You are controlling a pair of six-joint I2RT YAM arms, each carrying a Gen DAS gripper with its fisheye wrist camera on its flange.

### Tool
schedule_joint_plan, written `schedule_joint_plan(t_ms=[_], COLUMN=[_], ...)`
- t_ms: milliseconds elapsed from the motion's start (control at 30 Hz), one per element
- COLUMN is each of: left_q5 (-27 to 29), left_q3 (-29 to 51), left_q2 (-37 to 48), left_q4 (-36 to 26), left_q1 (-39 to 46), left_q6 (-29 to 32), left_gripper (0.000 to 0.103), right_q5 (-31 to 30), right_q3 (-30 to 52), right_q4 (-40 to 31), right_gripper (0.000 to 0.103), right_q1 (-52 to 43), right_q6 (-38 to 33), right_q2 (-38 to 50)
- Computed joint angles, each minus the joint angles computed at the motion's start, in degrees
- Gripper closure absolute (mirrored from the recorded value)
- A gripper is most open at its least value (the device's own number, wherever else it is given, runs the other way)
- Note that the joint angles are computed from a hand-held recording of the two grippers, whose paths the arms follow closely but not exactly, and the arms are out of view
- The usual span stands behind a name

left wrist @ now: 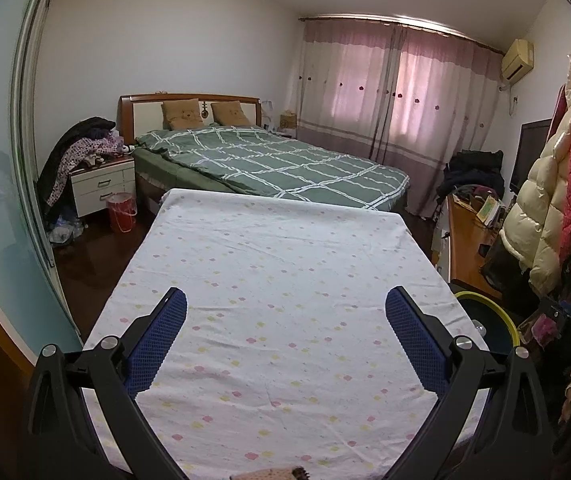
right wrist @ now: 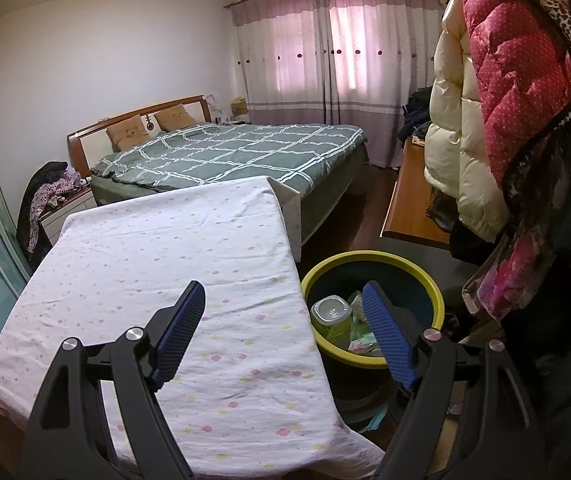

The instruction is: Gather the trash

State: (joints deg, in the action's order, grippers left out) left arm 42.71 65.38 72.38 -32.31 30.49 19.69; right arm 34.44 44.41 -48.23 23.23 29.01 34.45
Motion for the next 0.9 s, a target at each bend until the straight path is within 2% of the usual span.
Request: schedule_joint_plan(t_ms=[900], left_q5=[-1.1], left_q3=[-0.5], left_q2=[0.4], left_q4=[-0.2], left_q1=[-1.9], left_q6=[-0.3], left_gripper=[0.005], right_q5=[-0.1], right_q3=[-0.6], right_q4=[0.7], right_gripper=[0.026], right_q1=[-0.3], right_q6=[0.1], right_q2=[-0.2])
